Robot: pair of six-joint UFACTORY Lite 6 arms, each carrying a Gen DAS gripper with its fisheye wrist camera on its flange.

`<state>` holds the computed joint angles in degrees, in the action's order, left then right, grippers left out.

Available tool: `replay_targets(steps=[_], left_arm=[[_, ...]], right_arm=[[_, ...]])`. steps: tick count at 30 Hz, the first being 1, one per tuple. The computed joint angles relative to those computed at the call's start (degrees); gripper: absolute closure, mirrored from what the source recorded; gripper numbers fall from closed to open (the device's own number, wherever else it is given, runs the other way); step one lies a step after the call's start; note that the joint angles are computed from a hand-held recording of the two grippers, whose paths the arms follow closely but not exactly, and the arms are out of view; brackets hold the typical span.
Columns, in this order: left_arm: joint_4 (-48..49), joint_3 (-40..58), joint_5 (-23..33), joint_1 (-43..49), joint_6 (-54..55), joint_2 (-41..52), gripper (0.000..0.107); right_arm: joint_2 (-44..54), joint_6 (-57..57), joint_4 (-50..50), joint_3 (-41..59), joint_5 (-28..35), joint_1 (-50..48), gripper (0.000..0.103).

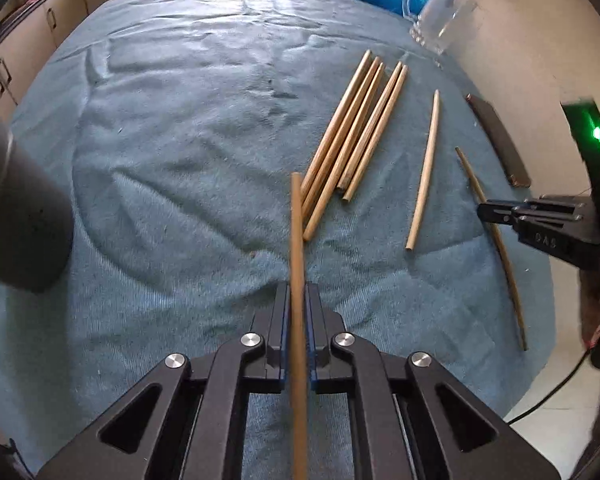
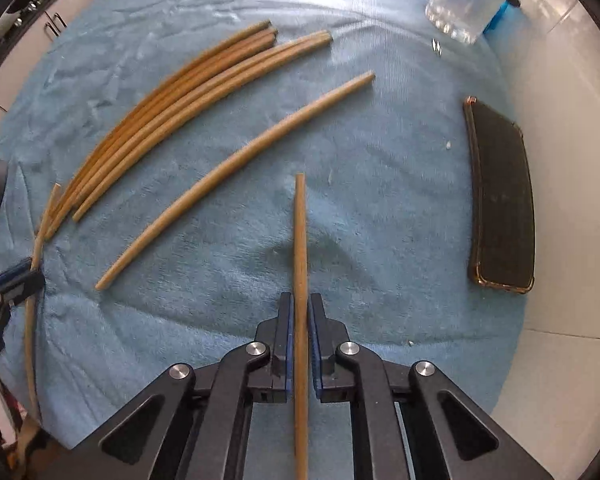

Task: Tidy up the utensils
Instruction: 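Lift both held chopsticks and carry them toward the holder cup, then lower both chopsticks tip-first into the black holder cup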

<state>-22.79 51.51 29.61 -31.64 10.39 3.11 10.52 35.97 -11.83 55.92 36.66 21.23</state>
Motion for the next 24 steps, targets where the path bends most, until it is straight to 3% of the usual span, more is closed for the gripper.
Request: replay_targets(steps=[3,6,11,15,19,24], left_arm=[[-6.00,-7.19,-0.75,2.40,6.13,-9.29,0.101],[-8.88,-13.18,0.25,4.34,9.12,-20.42,0.101],[-8.30,-19.55,3.09,6.00,7.74,-38.72,0.101],[-7.19,-20.81,6.14,8.22,5.33,-50.59,0.100],[-11.94,-19.31,9.68,15.59,10.45,-55.68,0.100],[-28.24,-15.22,19.22,36.68,29.10,-56.61,0.100]], right_arm=[[-12.05,5.32,-0.64,-10.60,-6.42,1.91,0.095],[-24.84,18.92,-10.22,-18.50,-8.13,8.28,0.095],[-39.60,44.87,-27.37,-23.64,0.09,24.22,0.095],[-40.94,56.84,-36.55,-20.56,8.04,35.08,0.095],[-36.49,66.67,-44.40,-15.17,14.31,44.85,0.095],[-29.67,70.99,-52.38,-6.95,15.73,48.17,0.095]])
